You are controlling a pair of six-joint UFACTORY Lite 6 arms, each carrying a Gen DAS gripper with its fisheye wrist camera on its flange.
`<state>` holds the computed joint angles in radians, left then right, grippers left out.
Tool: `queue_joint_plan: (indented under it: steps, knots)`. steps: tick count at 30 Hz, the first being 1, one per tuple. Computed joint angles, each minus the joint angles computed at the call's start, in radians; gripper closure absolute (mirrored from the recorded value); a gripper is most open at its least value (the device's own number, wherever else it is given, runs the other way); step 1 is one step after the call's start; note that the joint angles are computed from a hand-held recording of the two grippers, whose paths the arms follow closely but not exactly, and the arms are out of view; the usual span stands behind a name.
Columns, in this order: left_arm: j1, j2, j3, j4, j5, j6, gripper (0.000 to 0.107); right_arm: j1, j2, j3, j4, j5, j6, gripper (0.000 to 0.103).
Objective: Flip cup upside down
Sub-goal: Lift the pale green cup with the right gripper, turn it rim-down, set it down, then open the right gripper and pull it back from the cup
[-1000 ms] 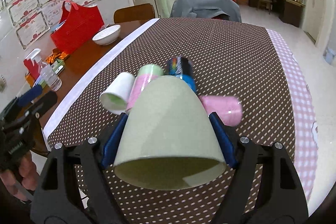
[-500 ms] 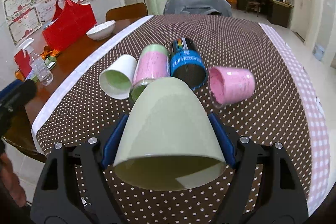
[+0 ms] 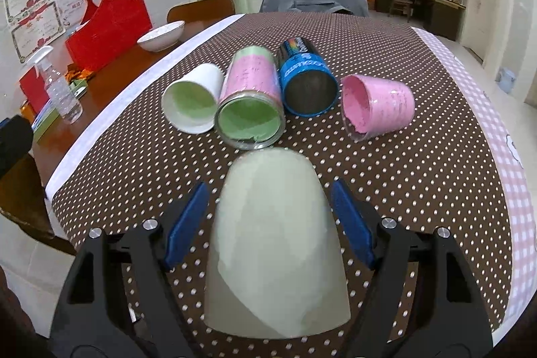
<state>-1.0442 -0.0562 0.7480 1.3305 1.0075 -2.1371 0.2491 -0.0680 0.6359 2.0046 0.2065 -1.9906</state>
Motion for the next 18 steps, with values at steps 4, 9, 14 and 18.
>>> queue_joint_plan:
  steps: [4, 9, 14, 18]
  knots:
    - [-0.038, -0.006, 0.005, -0.019, 0.034, 0.003, 0.025, -0.048, -0.052, -0.032, -0.194, 0.059, 0.205, 0.01]
    - [-0.089, -0.018, 0.014, -0.041, 0.076, 0.01, 0.025, -0.154, -0.13, -0.05, -0.421, 0.149, 0.441, 0.006]
    - [-0.122, -0.025, 0.025, -0.048, 0.104, 0.01, 0.025, -0.216, -0.205, -0.074, -0.52, 0.189, 0.531, 0.006]
    - [-0.14, -0.038, 0.028, -0.055, 0.123, 0.015, 0.025, -0.229, -0.281, -0.097, -0.569, 0.186, 0.585, 0.006]
